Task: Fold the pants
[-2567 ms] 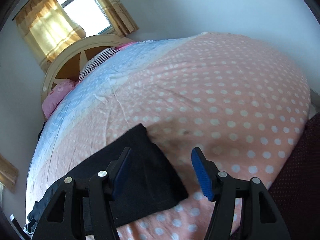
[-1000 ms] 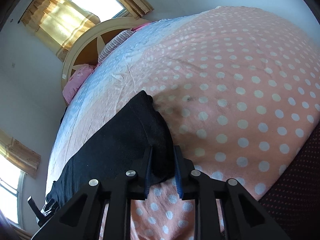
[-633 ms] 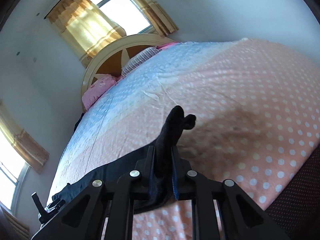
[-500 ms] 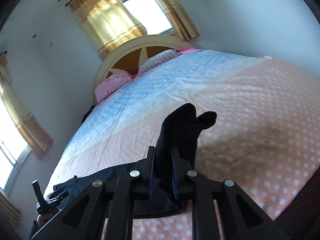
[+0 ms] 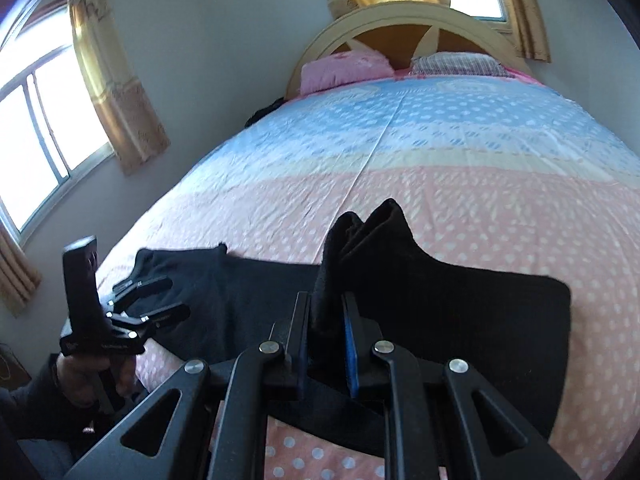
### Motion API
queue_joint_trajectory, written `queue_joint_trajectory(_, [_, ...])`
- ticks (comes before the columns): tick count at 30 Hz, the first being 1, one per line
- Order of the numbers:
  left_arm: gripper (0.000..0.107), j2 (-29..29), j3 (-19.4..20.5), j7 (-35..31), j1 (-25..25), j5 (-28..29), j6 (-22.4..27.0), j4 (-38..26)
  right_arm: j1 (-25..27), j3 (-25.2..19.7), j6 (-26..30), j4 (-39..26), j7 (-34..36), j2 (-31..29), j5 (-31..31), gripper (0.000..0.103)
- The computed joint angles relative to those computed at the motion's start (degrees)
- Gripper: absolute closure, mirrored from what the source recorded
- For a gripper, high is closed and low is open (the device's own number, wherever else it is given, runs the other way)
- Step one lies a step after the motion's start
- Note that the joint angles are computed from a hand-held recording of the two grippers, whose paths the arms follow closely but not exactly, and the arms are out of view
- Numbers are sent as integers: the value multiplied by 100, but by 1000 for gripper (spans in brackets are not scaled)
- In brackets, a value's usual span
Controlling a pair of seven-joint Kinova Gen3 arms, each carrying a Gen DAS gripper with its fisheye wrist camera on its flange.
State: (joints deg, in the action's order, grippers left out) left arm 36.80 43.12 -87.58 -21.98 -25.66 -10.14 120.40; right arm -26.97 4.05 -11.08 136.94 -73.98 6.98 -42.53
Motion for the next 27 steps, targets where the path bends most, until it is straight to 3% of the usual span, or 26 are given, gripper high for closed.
queue_joint_trajectory(3, [4,95,198,-20,-75,-29,232,-107,222,-166,273,-228,-98,585,324,85])
queue_joint_trajectory(5, [4,139,307,-124,-69,37,346,-171,637,-566,268,-205,-323,658,789,82])
queue_joint_trajectory(7, [4,147,399,-261,-20,143,439,-230,1166,-1051,414,-141,-573,466,1255,71])
queue_joint_trajectory(10, [4,188,566,-497,59,294,550,-317,1962,-1769,423,118,-1029,67,1866,69])
queue_joint_trajectory(13, [4,308,783,-722,175,457,775,-496,2243,-1930,209,465,-1039,-297,1782,69])
queue_joint_trajectory(16, [4,402,844,-919,415,666,1013,-718,1637,-1327,-43,699,-729,-443,1102,69])
queue_joint_trajectory(20, [4,161,222,-984,1047,1158,899,-848,575,-672,-139,681,203,-417,202,69])
queue_joint_trajectory(23, [4,103,-11,-1110,1221,1414,846,-846,-221,-352,-403,561,902,-126,-402,69])
queue_joint_trajectory(27, [4,70,-127,-1329,1270,1571,892,-789,-1283,140,-1147,394,1834,562,-1276,69])
